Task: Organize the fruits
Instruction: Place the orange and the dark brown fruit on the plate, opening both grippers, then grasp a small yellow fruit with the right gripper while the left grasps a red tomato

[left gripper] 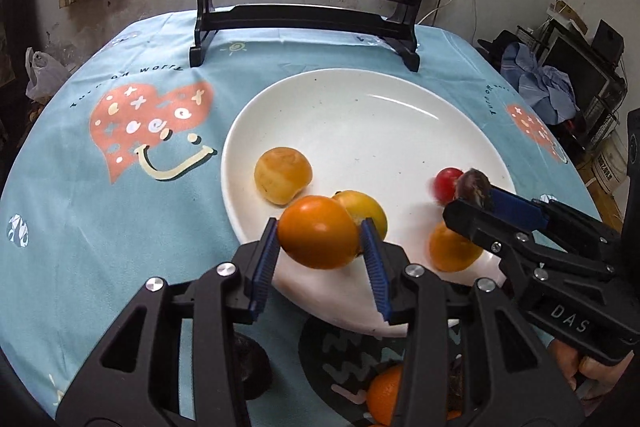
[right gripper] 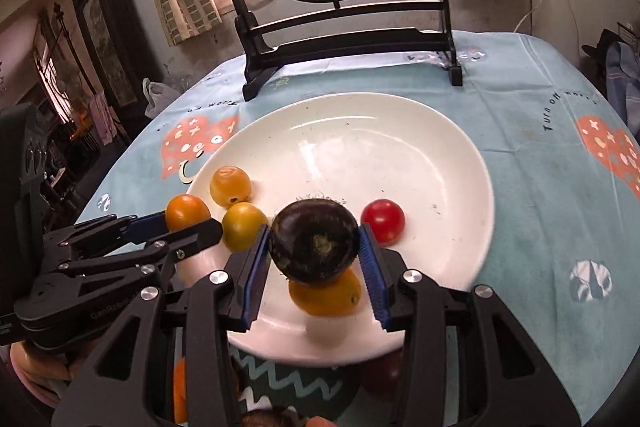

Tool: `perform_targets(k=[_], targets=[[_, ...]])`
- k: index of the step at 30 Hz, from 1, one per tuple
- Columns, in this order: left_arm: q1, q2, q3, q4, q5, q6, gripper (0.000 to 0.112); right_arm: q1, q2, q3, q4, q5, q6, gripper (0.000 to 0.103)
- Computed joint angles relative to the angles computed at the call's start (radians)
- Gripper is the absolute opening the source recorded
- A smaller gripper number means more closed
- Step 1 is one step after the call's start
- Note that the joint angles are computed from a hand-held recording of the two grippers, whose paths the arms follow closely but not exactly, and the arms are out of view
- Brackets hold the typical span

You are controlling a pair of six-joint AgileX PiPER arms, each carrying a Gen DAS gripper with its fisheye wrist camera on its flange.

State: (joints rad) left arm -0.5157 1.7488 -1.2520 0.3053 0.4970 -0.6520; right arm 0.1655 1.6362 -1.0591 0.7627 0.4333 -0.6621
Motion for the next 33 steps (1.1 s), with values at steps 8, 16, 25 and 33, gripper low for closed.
perform_targets(k=[8, 16, 25, 33], targets=[[-0.01, -0.163, 0.103, 0.129, -0.027, -0.142, 0.093, -0.11, -0.123, 0.072, 0.256, 0.143, -0.169, 0.063], [0.004, -0.36, 0.309, 0.176, -0.06, -0.252, 0.1, -0.128, -0.369, 0.342, 0.322, 0.093, -0.193, 0.063], [-0.015, -0.494, 0.55, 0.21, -0.093, -0.3, 0.1, -0.358, -0.502, 0.53, 0.307, 0.225, -0.28, 0.063], [0.028, -0.559, 0.663, 0.06, -0.144, -0.185, 0.1, -0.202, -0.596, 0.585, 0.02, 0.073, -0.06, 0.054]])
